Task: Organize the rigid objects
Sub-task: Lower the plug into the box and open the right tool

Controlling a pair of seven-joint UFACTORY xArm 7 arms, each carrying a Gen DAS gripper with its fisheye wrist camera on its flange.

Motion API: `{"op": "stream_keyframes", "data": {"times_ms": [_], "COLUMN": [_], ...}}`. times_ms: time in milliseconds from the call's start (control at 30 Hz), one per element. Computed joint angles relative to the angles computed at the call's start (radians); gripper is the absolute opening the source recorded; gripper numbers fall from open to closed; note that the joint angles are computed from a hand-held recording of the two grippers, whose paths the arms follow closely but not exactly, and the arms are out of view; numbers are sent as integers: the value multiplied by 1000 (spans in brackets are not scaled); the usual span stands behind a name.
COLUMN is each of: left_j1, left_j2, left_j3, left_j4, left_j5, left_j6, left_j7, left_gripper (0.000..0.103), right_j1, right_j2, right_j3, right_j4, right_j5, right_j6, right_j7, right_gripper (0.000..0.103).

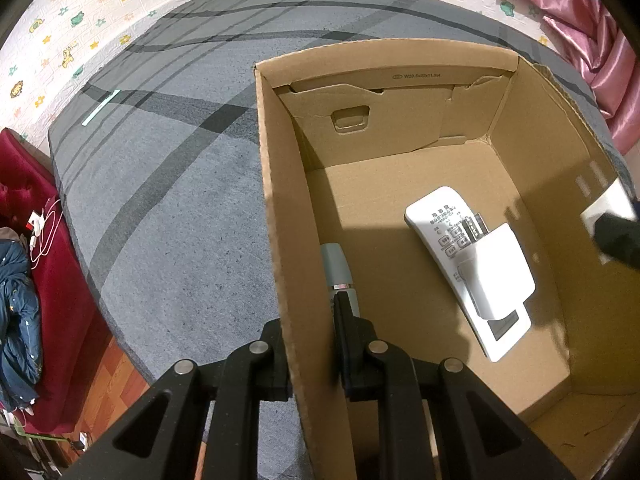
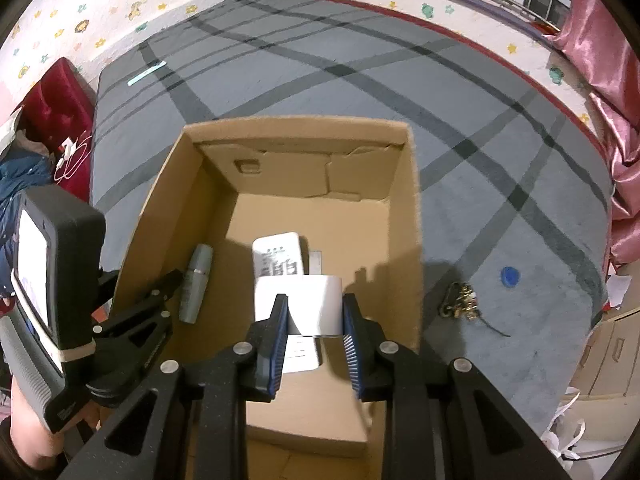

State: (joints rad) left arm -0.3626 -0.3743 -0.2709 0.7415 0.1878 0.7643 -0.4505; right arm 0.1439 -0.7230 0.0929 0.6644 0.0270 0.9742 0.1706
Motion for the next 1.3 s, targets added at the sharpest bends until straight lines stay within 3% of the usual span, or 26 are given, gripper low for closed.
{"op": "stream_keyframes", "data": {"times_ms": [900, 1133, 1300], "left_j1": [0, 0, -1], "left_j2": [-1, 0, 0], "left_j3": [-1, -3, -3], "left_j4": [0, 2, 2], "left_j5": [1, 6, 7], "left_j6": [0, 3, 3], "left_j7": [-2, -5, -6], "left_gripper": [17, 17, 17], "right_j1": [50, 47, 41], "right_j2": [114, 98, 85], "right_j3": [0, 1, 3], "right_j4": [-36, -31, -21], "right_j5": [44, 47, 43], "right_j6": [-76, -78, -80], "right_j7": [6, 11, 20], "right_gripper": [29, 49, 55]}}
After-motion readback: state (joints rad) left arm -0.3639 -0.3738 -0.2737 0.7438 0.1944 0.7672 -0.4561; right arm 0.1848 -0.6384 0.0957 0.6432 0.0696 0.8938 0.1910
